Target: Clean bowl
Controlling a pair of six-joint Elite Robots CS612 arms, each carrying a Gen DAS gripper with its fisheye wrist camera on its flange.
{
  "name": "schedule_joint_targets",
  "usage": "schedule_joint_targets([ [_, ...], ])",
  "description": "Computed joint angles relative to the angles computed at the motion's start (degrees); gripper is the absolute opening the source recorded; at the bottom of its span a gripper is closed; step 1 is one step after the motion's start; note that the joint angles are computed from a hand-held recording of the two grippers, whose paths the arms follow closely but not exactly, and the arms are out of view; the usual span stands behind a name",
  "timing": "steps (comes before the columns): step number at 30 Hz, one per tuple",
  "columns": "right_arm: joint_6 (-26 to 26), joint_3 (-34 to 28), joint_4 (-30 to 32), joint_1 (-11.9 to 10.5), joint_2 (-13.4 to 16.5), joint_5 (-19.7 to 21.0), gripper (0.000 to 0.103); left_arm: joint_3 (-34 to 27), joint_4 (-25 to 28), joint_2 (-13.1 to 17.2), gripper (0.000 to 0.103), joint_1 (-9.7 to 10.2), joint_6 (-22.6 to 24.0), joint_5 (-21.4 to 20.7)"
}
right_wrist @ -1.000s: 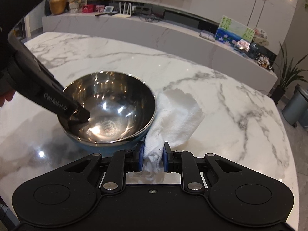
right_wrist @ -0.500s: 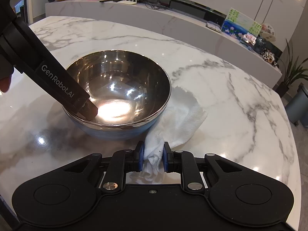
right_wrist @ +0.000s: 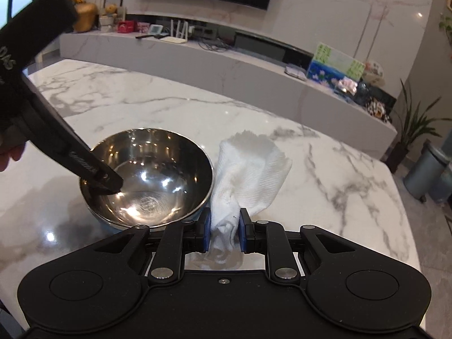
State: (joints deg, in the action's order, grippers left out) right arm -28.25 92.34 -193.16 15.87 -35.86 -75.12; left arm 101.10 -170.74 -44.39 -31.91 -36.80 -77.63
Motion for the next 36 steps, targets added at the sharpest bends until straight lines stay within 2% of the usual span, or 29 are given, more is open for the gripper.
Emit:
schedule_joint_targets([
  [9, -3.0, -0.8, 5.6, 0.7, 0.1, -1.1, 0.018, -0.1, -0.1, 0.1, 0.018, -0.12, 0.2, 0.5],
  [11, -3.7, -0.9, 6.7, 0.9, 0.2, -1.8, 0.018, -0.1, 0.3, 0.1, 0.024, -0.04, -0.7, -0.1],
  [13, -4.3, -1.0, 7.8, 1.2, 0.2, -2.3, 0.018, -0.3, 1.6, 0.1, 0.046, 0.07, -1.9, -1.0],
  [18, -5.5, -1.1, 8.8, 1.6, 0.4, -3.5, 0.018, -0.4, 1.2, 0.3, 0.049, 0.83, -4.6, -4.9],
  [23, -5.0, -1.1, 8.5, 1.6, 0.4, -3.7, 0.018, -0.2, 0.6, 0.3, 0.049, 0.84, -4.0, -5.4],
  [26, -4.9, -1.1, 7.2, 1.6, 0.6, -4.2, 0.018, -0.1, 0.0, 0.3, 0.041, 0.71, -2.9, -5.0],
  [28, -4.4, -1.0, 6.0, 1.5, 0.6, -4.4, 0.018, 0.0, -0.6, 0.4, 0.030, 0.71, -2.4, -4.8],
  [34, -1.2, -0.6, 1.1, 0.8, 0.7, -3.1, 0.018, 0.4, -2.0, 0.3, 0.018, 0.61, -2.6, -1.7],
  [36, -0.6, -0.5, -0.3, 0.5, 0.6, -2.1, 0.018, 0.5, -2.2, 0.2, 0.017, 0.44, -2.6, -0.6],
])
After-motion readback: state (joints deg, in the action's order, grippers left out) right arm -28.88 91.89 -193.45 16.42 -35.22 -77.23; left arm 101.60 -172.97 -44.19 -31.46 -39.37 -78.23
